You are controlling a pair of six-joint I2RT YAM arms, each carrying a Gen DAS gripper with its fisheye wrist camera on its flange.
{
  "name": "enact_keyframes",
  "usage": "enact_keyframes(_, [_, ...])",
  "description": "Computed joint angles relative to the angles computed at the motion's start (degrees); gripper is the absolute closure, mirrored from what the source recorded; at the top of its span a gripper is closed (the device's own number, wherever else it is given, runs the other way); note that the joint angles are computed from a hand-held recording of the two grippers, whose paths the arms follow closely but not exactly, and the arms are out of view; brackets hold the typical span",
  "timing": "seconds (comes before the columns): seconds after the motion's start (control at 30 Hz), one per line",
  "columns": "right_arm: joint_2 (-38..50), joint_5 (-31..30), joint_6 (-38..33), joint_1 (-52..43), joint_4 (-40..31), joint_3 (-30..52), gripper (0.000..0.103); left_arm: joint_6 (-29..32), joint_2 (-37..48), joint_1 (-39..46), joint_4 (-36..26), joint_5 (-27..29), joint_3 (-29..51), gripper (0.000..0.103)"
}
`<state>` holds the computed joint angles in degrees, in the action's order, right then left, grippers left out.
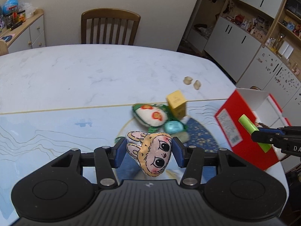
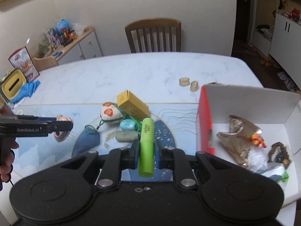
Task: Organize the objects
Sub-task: 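Carry the highlighter and bunny plush keychain over the box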
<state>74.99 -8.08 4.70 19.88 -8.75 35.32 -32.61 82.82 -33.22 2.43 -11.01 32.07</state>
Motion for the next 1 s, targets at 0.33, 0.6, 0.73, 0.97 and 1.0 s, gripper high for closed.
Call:
enact_keyframes(0.33, [-9.3, -8.6, -7.3, -14.1, -6.1, -0.5, 0.087, -3.9, 2.4, -10.8, -7.3, -5.8, 10.7, 0.052])
enact_keyframes(0.6, [-8.4, -16.8, -15.7, -28.7, -8.9, 0.9, 0.087, -4.4, 12.3, -17.4, -10.8, -8.2, 23.4, 0.052])
enact_keyframes(0.73, [-6.1, -19.8, -19.6, -34.9, -9.4, 2.2, 0.087, -4.1, 18.1, -19.7, -12.4, -8.4, 30.3, 0.052])
enact_keyframes(0.97, [-0.2, -24.3, -25.5, -44.0, -9.8, 5.5, 0.087, -3.2, 28.0, -22.5, -15.9, -7.2, 44.0, 0.052])
enact_keyframes(1.0, [1.0, -24.8, -26.2, -45.0, -9.8, 6.1, 0.087, -3.0, 29.5, -22.8, -16.5, -7.0, 46.1, 0.052])
